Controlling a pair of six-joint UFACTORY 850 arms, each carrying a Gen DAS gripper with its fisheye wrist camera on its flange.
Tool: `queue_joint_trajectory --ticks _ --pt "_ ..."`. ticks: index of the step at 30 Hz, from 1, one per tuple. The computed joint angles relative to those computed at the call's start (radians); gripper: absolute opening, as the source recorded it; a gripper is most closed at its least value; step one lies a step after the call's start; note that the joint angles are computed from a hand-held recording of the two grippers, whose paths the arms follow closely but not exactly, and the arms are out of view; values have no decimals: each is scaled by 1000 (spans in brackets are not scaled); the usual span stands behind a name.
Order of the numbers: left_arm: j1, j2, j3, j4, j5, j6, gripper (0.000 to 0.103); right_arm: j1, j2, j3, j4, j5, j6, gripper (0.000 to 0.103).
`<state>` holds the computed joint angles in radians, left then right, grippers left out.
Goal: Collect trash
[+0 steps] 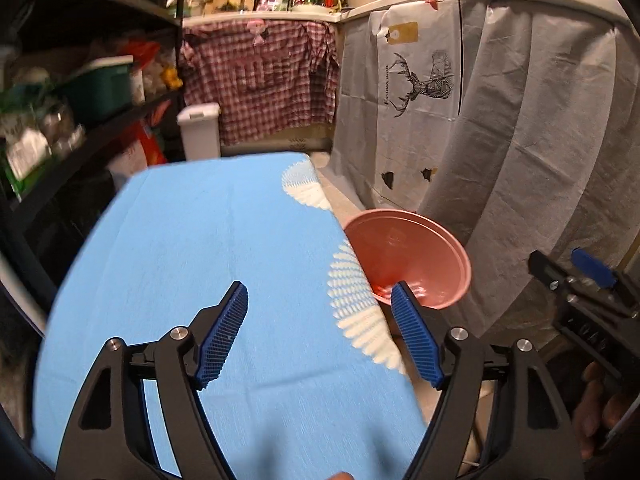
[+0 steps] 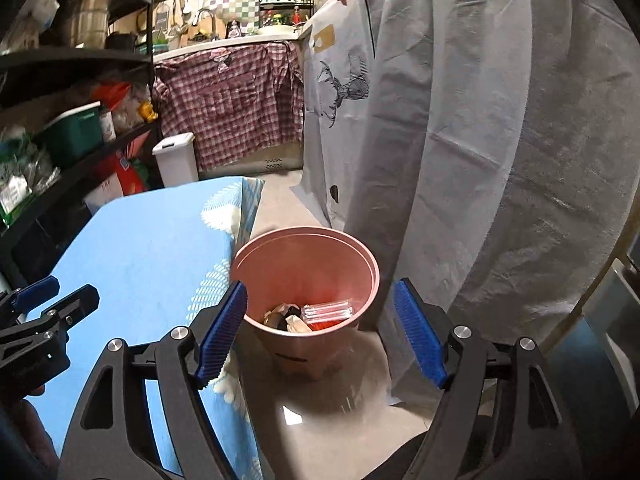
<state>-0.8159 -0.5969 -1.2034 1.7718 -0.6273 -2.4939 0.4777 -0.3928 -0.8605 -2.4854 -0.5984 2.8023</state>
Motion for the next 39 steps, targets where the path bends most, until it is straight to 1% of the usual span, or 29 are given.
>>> queue_joint_trajectory --ticks 1,4,6,8,16,19,39 --pt "1 -1 2 4 8 -1 72 5 -1 0 12 -4 -13 76" --pt "-1 -10 0 -11 -4 17 72 13 -7 -1 26 -3 -43 76" --pt "5 -15 -1 -14 10 12 72 13 -10 -4 30 1 -48 76" --pt "9 -22 -7 -27 20 19 72 11 -12 -7 31 8 -46 76" --pt "5 -36 -17 -41 11 26 72 1 -19 -17 21 29 -34 76" --pt "10 -41 -22 -51 18 31 72 -2 -23 -20 13 35 -22 76" --pt "8 -43 -17 -39 18 18 72 -1 -31 -27 12 39 -20 76"
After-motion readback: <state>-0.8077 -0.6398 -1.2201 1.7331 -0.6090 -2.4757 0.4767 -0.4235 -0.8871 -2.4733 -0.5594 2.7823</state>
